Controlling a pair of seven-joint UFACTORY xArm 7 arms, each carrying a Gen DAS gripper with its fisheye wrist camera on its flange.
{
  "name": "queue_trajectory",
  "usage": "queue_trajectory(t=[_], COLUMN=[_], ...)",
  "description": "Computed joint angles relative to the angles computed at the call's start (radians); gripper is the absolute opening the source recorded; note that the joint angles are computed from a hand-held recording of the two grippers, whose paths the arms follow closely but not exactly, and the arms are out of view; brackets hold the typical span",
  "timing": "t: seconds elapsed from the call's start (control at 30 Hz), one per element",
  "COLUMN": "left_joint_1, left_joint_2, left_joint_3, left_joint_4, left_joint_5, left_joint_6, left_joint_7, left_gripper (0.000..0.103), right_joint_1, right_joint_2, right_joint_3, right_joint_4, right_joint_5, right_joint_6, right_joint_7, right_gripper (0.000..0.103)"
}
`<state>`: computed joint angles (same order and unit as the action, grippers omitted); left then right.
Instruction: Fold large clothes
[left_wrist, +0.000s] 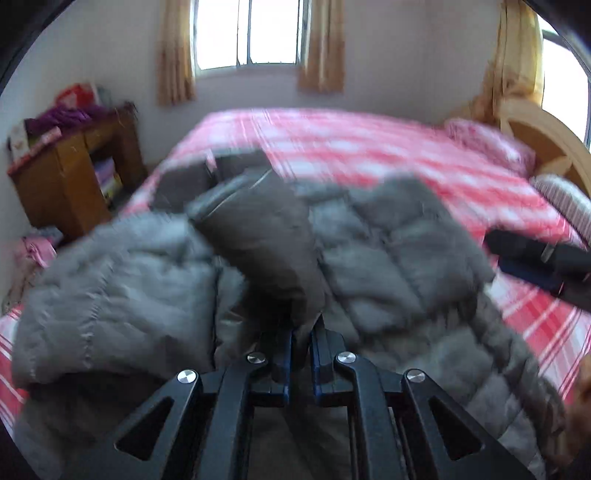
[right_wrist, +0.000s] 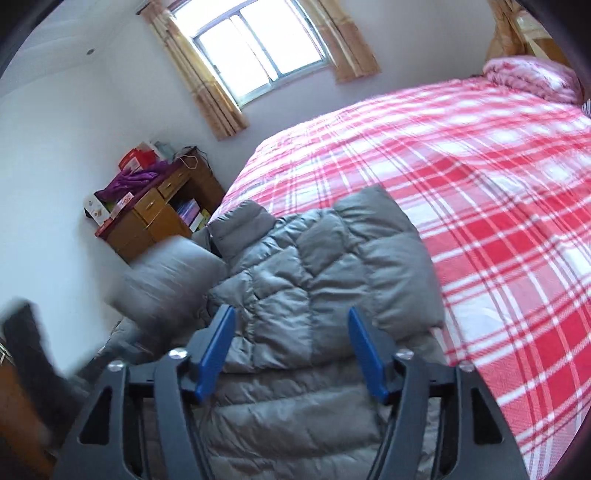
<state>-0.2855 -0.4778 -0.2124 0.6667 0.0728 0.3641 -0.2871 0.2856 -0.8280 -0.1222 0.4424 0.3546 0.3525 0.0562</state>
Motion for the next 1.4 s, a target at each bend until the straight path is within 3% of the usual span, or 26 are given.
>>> queue_trajectory(t=[0.1,0.27,0.3,0.33,0.4,0.53,0.6,0.77,0.83,0.87,0.9,0.93,0.97,1.07,1.17,1.33,1.4], left_joint_1=[0.012,-0.111,-0.133,-0.145,-0.16,-0.078,-0.089,-0.064,-0.078,-0.075,-0.063,-0.037,-0.016,0.076,0.205,0.432,0.456], left_joint_2=[-0.007,-0.028,-0.044,-0.041,-0.064,-0.101,-0.155,-0.372,-0.459,-0.489,-0.513,-0.541,-0.546,-0.523,-0.419,-0.157,-0.095], left_joint_3=[-0.039,0.086,0.105,0.097,0.091,-0.033,-0.029,-0.031,0.013,0.028,0.039,0.05,0.057,0.075,0.042,-0.063,-0.063], left_joint_4=[-0.027,-0.022,-0.019,-0.016,-0.026,-0.047,-0.085,-0.201,-0.242,-0.252,-0.255,-0.247,-0.235,-0.176,-0.102,0.002,0.009], left_joint_5=[0.018,-0.134,-0.17,-0.191,-0.218,-0.12,-0.123,-0.09,-0.107,-0.112,-0.112,-0.102,-0.095,-0.052,0.02,0.177,0.217], left_joint_6=[0.044,0.114,0.149,0.158,0.165,0.171,0.161,0.229,0.253,0.266,0.28,0.299,0.301,0.266,0.193,0.111,0.124], left_joint_7=[-0.056,0.043,0.072,0.084,0.116,0.009,-0.02,-0.094,-0.097,-0.095,-0.094,-0.092,-0.087,-0.063,-0.074,-0.198,-0.248], left_gripper=[0.008,0.016,0.03,0.053,0.078,0.079,0.079,0.079,0.079,0.079,0.079,0.079,0.079,0.079,0.079,0.079,0.079], right_joint_1=[0.011,0.01,0.013,0.019,0.031,0.128,0.139,0.073,0.078,0.084,0.086,0.087,0.089,0.035,0.008,0.016,0.019], right_joint_2=[0.0,0.024,0.031,0.036,0.039,0.029,0.027,0.056,0.099,0.124,0.159,0.189,0.219,0.206,0.187,0.256,0.3], right_joint_3=[-0.032,-0.022,-0.021,-0.025,-0.036,-0.119,-0.125,-0.065,-0.061,-0.056,-0.042,-0.023,-0.002,0.098,0.146,0.106,0.082], right_joint_4=[0.013,0.031,0.031,0.034,0.04,0.055,0.06,0.075,0.088,0.094,0.108,0.119,0.136,0.13,0.146,0.219,0.236], right_joint_5=[0.011,0.024,0.028,0.034,0.053,0.174,0.213,0.176,0.191,0.2,0.196,0.189,0.175,0.1,-0.012,-0.081,-0.061], right_joint_6=[0.051,0.045,0.046,0.05,0.061,0.085,0.104,0.194,0.228,0.237,0.258,0.274,0.292,0.218,0.167,0.23,0.27], right_joint_7=[-0.019,-0.033,-0.034,-0.038,-0.045,-0.099,-0.11,-0.113,-0.126,-0.139,-0.151,-0.167,-0.192,-0.19,-0.215,-0.287,-0.323], right_gripper=[0.068,0.068,0.068,0.068,0.068,0.08,0.08,0.08,0.08,0.077,0.067,0.029,0.021,0.019,0.019,0.019,0.019])
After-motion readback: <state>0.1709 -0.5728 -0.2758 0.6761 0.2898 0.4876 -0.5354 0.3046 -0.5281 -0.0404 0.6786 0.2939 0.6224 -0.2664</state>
